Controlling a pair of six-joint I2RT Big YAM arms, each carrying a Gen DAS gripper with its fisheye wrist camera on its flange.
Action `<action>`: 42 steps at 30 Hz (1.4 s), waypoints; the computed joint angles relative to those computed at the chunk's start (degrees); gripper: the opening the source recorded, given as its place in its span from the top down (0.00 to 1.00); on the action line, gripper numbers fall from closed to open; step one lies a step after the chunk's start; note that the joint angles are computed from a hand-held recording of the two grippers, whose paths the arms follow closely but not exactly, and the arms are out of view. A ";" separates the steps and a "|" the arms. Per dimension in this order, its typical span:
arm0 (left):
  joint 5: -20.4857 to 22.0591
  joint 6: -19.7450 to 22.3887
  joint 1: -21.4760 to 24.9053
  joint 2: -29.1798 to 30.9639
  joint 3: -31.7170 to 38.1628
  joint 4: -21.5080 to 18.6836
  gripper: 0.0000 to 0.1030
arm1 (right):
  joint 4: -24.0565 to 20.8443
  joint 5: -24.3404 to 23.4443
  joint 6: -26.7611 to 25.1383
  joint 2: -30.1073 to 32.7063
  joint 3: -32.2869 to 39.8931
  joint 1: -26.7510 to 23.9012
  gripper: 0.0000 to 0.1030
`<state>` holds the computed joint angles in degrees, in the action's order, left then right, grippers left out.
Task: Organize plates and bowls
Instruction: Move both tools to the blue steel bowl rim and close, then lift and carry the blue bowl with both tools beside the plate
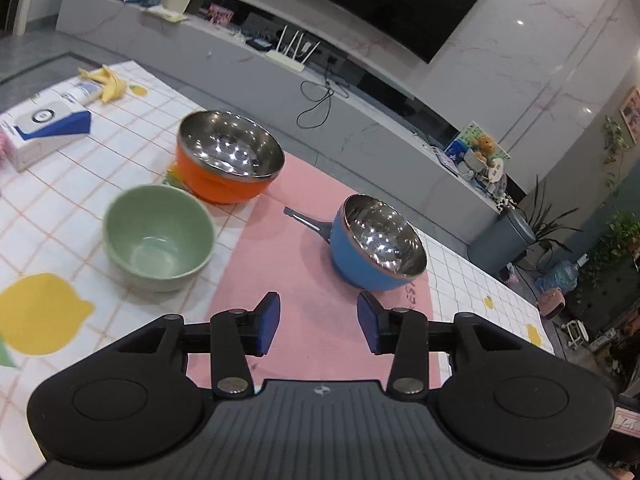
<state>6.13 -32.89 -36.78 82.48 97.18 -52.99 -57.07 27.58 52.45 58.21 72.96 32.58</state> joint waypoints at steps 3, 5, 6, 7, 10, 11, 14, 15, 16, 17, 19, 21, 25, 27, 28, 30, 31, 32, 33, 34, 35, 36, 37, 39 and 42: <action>-3.07 -0.04 -0.75 3.50 4.18 -0.78 0.52 | -0.62 -1.26 -0.10 1.22 1.65 -3.57 0.54; -6.28 1.42 -1.51 6.05 7.66 -1.19 0.48 | -0.21 -2.51 -0.23 2.01 2.40 -5.71 0.50; -7.03 1.96 -1.77 7.03 8.93 -0.78 0.47 | 0.15 -3.39 0.11 2.34 2.61 -6.83 0.48; -7.27 2.22 -1.86 8.15 10.21 -0.33 0.45 | 0.62 -4.10 0.51 2.67 2.73 -7.90 0.46; -7.68 1.90 -2.38 11.36 13.96 0.14 0.42 | 1.32 -5.00 1.11 4.07 3.38 -10.49 0.44; -7.44 2.15 -2.45 12.36 14.96 0.49 0.40 | 1.38 -5.07 1.09 4.74 3.73 -11.23 0.44; -6.00 2.14 -2.48 15.47 17.67 0.70 0.39 | 2.09 -6.20 0.34 6.73 4.73 -13.69 0.43; -5.32 1.70 -2.39 16.63 18.75 0.20 0.39 | 2.34 -6.72 0.31 7.39 5.00 -14.41 0.44; -4.34 1.22 -2.27 17.86 19.86 -0.40 0.39 | 2.57 -7.39 0.22 8.02 5.20 -15.11 0.44; -3.43 0.76 -2.18 18.96 20.91 -1.15 0.39 | 2.72 -8.06 0.18 8.71 5.47 -15.76 0.44; -2.35 -0.48 -2.08 20.79 22.23 -1.88 0.39 | 2.84 -9.10 0.50 10.06 6.03 -16.89 0.42; -1.54 -1.44 -2.05 21.26 21.58 -0.69 0.39 | 2.58 -10.00 0.38 11.59 6.72 -17.69 0.42; -2.85 -1.49 -2.44 22.73 22.91 -2.24 0.42 | 2.42 -11.06 -0.25 13.92 7.14 -18.54 0.44; -2.65 -2.05 -2.42 23.25 23.56 -3.23 0.43 | 3.44 -12.83 0.10 14.02 6.38 -19.10 0.47; -2.64 -2.07 -2.38 23.50 23.86 -3.73 0.46 | 3.66 -13.68 0.69 14.05 6.11 -19.35 0.54; -3.08 -1.51 -2.34 24.37 25.30 -5.08 0.50 | 4.33 -15.51 1.54 13.94 5.58 -19.82 0.57; -3.40 -1.37 -2.32 24.41 25.31 -5.18 0.51 | 5.08 -15.93 1.73 13.62 5.11 -19.93 0.59; -3.55 -1.28 -2.29 24.58 25.51 -5.25 0.55 | 5.45 -16.13 1.61 13.43 4.89 -19.92 0.61; -3.57 -1.23 -2.26 24.62 25.49 -5.29 0.56 | 5.93 -16.28 1.13 13.22 4.63 -19.89 0.65; -3.48 -1.12 -2.20 24.60 25.44 -5.58 0.57 | 6.61 -16.38 0.58 12.96 4.28 -19.83 0.72; -3.46 -1.12 -2.14 24.43 25.14 -5.64 0.57 | 7.02 -16.47 -0.04 12.79 4.09 -19.75 0.76; -3.57 -1.26 -2.15 24.31 24.86 -5.50 0.57 | 6.72 -16.10 -0.67 12.79 4.19 -19.56 0.79; -3.62 -1.21 -2.12 24.13 24.54 -5.45 0.57 | 6.27 -15.52 -1.26 12.86 4.39 -19.34 0.82; -3.68 -1.22 -2.13 23.96 24.23 -5.40 0.58 | 5.59 -14.74 -2.33 13.00 4.67 -19.10 0.87; -2.83 -0.61 -1.93 23.85 24.10 -5.23 0.67 | 4.10 -13.00 -2.30 13.01 4.71 -18.80 0.96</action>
